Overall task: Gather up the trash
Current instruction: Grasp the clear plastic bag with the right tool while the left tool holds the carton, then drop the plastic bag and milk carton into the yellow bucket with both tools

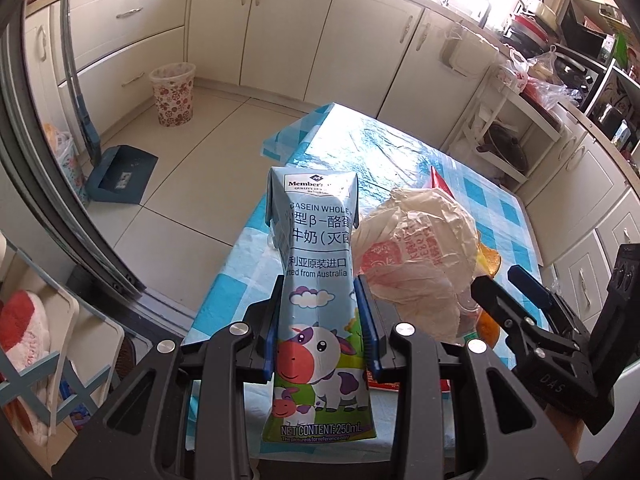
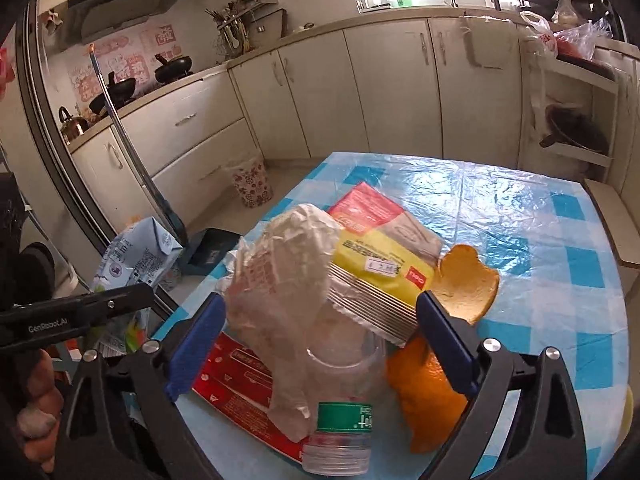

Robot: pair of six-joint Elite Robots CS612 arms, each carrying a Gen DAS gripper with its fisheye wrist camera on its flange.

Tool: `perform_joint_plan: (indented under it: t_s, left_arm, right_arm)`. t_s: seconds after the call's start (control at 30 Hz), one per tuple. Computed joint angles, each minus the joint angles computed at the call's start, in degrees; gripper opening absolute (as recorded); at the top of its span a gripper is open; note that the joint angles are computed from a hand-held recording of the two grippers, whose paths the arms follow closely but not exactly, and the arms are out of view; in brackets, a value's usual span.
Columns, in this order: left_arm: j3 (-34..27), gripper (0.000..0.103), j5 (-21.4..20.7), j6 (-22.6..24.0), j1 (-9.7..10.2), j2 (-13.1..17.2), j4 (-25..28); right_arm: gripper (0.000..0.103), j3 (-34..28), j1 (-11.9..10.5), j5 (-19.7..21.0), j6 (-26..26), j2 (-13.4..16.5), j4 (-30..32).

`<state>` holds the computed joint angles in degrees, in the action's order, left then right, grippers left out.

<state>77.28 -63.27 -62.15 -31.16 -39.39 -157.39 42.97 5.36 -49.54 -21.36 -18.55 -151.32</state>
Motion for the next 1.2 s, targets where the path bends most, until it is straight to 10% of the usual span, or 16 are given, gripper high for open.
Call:
perform_joint_plan:
  t_s: [0.27,0.5,1.0,1.2]
  left_arm:
    - [0.74,0.031,-1.30,0.11,0.22,-0.22,-1.57]
    - [0.44,0.031,-1.65,0.36,0.29,-0.07,-1.50]
    - [0.48,0.031,1.02,4.00,-1.25,-0.22,-4.45]
    - [-2.18,0.031,0.21,11.28,-2.51,1.37,-10.09]
  right_arm:
    - [0.071,0.25,1.10,-1.56,-3.91,-0.33,5.48]
    - [0.007,0.18,1.03,2.62,-7.62,-0.66,10.44]
    - [0.002,2.70,-4.70,24.92,5.93,-1.74,1.41]
    - [0.002,5.17,-9.17,21.68,21.44,-2.68,-17.20]
